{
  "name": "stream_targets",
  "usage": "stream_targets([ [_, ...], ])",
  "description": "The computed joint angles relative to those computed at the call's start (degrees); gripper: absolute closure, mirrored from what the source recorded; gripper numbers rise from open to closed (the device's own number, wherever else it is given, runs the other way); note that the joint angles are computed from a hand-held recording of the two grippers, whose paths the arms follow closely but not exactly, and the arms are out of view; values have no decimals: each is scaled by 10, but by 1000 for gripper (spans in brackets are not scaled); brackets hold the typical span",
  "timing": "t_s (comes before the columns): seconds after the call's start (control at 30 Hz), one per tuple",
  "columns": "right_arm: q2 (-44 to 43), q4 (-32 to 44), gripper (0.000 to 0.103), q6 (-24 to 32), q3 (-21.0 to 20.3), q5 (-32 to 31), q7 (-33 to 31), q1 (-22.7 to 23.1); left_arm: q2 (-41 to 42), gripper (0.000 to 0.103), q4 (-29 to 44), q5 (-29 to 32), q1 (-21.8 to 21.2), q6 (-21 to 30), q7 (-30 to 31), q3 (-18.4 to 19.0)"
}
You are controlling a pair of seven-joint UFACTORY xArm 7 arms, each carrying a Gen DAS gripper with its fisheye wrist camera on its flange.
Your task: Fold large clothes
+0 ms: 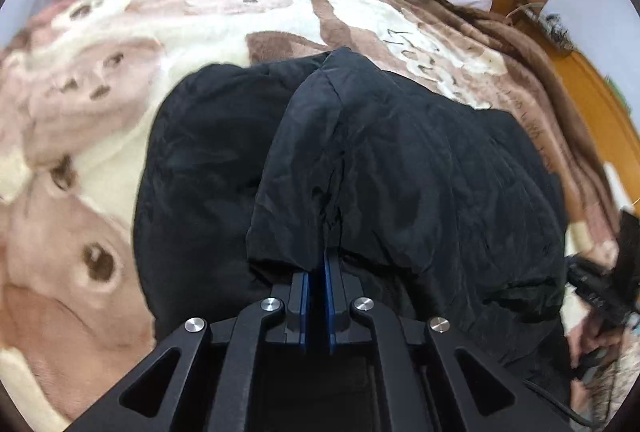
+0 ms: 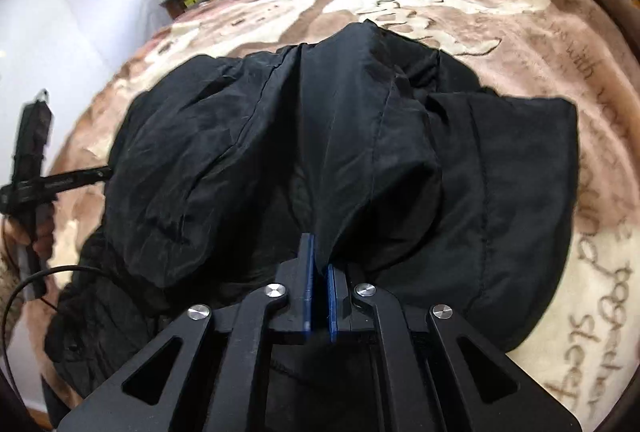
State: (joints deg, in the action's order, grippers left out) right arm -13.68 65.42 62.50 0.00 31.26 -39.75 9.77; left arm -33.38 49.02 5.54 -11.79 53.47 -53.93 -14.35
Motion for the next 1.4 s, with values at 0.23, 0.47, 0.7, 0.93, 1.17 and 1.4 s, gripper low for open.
stream_targets([
  [0.23,-33,20,82,-20,9,-39,-14,6,1,90,51,45,10,60,-15,-27],
  [0.47,-88,12,55,-84,3,-8,-33,40,-8,46,99,102,22,80,-24,-57],
  [0.7,-85,-57,45,-138,39,-43,-70,93,67,37,121,101,-2,93,15,-55],
  [0.93,-43,-115,45,-178,48,-95,-53,98,67,35,46,64,-20,61,5,-10],
  [1.17,-27,-129,42,-196,52,-95,-44,99,71,34,26,66,-17,39,9,-8],
  [1.4,-37,-93,41,-141,51,-114,7,90,44,34,39,16,-28,69,-3,6],
])
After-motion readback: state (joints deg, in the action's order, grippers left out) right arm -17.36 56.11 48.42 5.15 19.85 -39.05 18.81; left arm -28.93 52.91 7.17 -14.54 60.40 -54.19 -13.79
